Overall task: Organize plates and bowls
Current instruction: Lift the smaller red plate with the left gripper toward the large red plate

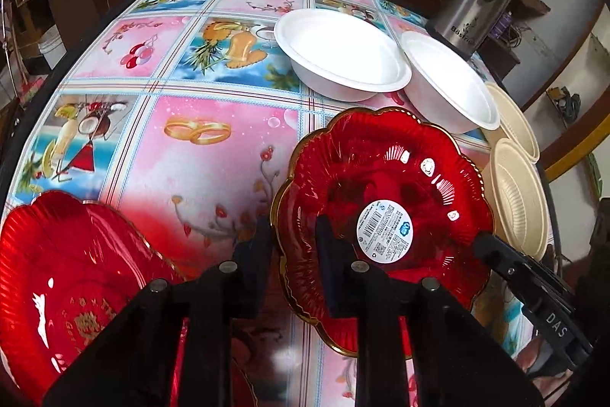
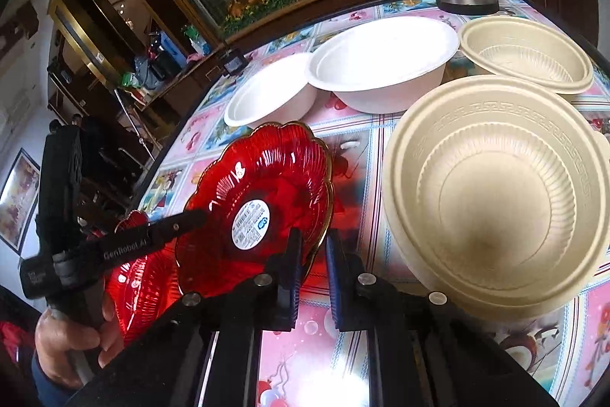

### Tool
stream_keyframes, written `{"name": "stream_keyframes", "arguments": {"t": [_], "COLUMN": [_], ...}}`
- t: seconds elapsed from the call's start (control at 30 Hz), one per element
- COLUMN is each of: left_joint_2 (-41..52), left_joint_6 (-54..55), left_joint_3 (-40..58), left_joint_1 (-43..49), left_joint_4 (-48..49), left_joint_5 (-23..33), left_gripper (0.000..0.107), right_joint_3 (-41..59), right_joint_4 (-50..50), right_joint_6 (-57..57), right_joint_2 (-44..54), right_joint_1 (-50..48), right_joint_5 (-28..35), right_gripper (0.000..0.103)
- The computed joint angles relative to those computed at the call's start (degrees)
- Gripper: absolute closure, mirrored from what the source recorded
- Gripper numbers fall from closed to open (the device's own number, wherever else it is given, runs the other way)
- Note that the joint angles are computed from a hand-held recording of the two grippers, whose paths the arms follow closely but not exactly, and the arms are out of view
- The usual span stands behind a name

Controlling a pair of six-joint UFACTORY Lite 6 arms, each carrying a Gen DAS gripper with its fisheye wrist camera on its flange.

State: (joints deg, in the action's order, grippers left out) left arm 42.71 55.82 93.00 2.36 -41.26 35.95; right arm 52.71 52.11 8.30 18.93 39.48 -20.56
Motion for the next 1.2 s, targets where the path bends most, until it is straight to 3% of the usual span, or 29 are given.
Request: {"name": "stream_keyframes", "arguments": {"t": [0.2,0.63,0.83,1.2], "left_joint_2": [-2.7,-2.7,-4.9,-10.2], "left_joint_6": [3.0,-1.9,4.3,12.2], "left_joint_3": [-4.0,-6.1,-8.6,-12.3], "left_joint_1": [0.9,-5.3,-3.9,-0.6], "left_joint_4": [-2.6,5.9,-1.8,-9.8], "left_joint_5": [-0.8,-11.3,-9.4,-7.9], "left_gripper": [0.087,0.079,0.079,0.079], "right_joint_3": [0.3,2.7,0.8,-0.8], "right_joint_4": [0.5,1.5,11.5,8.4], "right_joint_6": [-1.3,-2.3,-11.9,-10.2], "right_joint_2": [-0.1,2.5,-0.6,-2.5], "right_joint_1": [-0.1,-1.3,1.1,2.3], "right_joint_5": [0.5,3.4,-1.8,-4.4], "right_gripper": [0.091,0.087,0.090,0.090]}}
